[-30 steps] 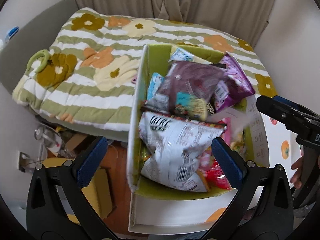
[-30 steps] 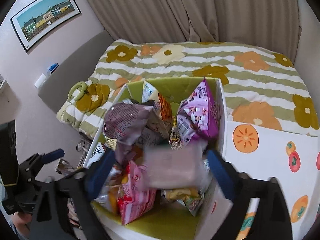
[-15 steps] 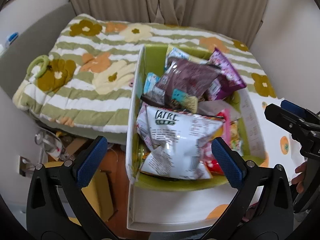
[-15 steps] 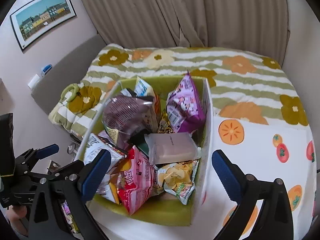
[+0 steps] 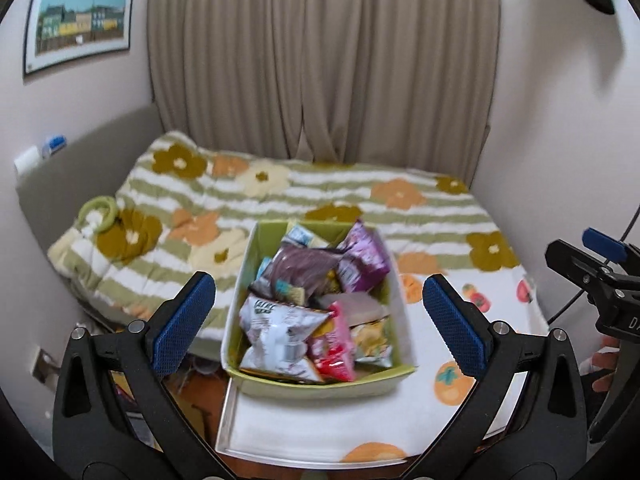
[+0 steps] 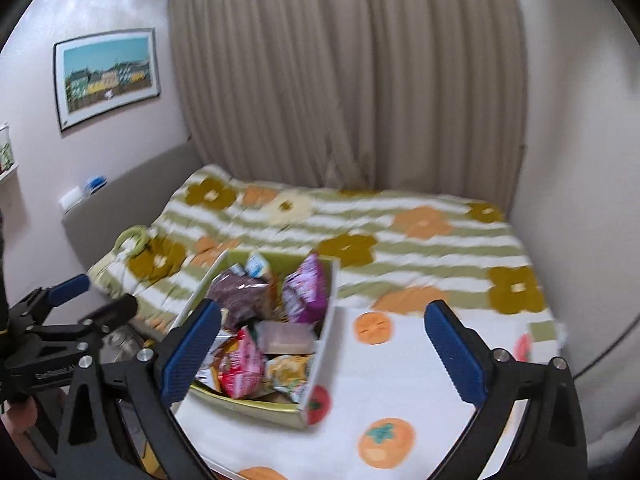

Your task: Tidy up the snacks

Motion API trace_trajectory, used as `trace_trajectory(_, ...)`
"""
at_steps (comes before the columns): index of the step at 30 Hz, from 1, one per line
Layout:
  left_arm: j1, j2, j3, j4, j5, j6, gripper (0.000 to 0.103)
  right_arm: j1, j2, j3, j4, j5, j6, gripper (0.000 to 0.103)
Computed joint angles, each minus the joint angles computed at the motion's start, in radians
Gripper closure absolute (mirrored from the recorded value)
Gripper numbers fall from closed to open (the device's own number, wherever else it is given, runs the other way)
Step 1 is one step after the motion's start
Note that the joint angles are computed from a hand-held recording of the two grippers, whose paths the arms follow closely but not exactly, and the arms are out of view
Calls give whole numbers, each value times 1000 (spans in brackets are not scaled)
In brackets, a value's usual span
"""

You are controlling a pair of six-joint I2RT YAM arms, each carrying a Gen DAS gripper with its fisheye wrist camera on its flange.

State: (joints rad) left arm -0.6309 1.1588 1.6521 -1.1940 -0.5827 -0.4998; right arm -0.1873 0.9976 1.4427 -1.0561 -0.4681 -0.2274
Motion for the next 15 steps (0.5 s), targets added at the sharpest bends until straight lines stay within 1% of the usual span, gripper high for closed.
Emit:
trace_trajectory(2, -124, 9, 36, -50, -102, -67, 0, -120, -30, 8, -45, -66, -60, 0)
trace_trajectory(4, -252, 16, 49, -94, -213, -145, 0, -203, -60, 2, -73, -82, -111, 0)
trace_trajectory(5, -296, 17, 50, -111, -250, -178, 0, -240, -66, 1, -86, -100, -135, 0)
trace_trajectory(6, -338, 14, 47, -130, -282, -211, 0, -306, -78, -5, -114, -143, -175, 1)
trace_trajectory(9, -454, 39, 66, -209, -340, -307, 0, -486, -88, -6, -202, -272, -287, 1)
trace_trajectory(10, -485, 54, 78, -235, -351, -337, 0, -531, -91, -8, -224, -301, -318, 1)
trace_trajectory(15, -566, 77, 94, -298, -381, -434, 0, -679, -79, 2, -326, -386, -452, 1)
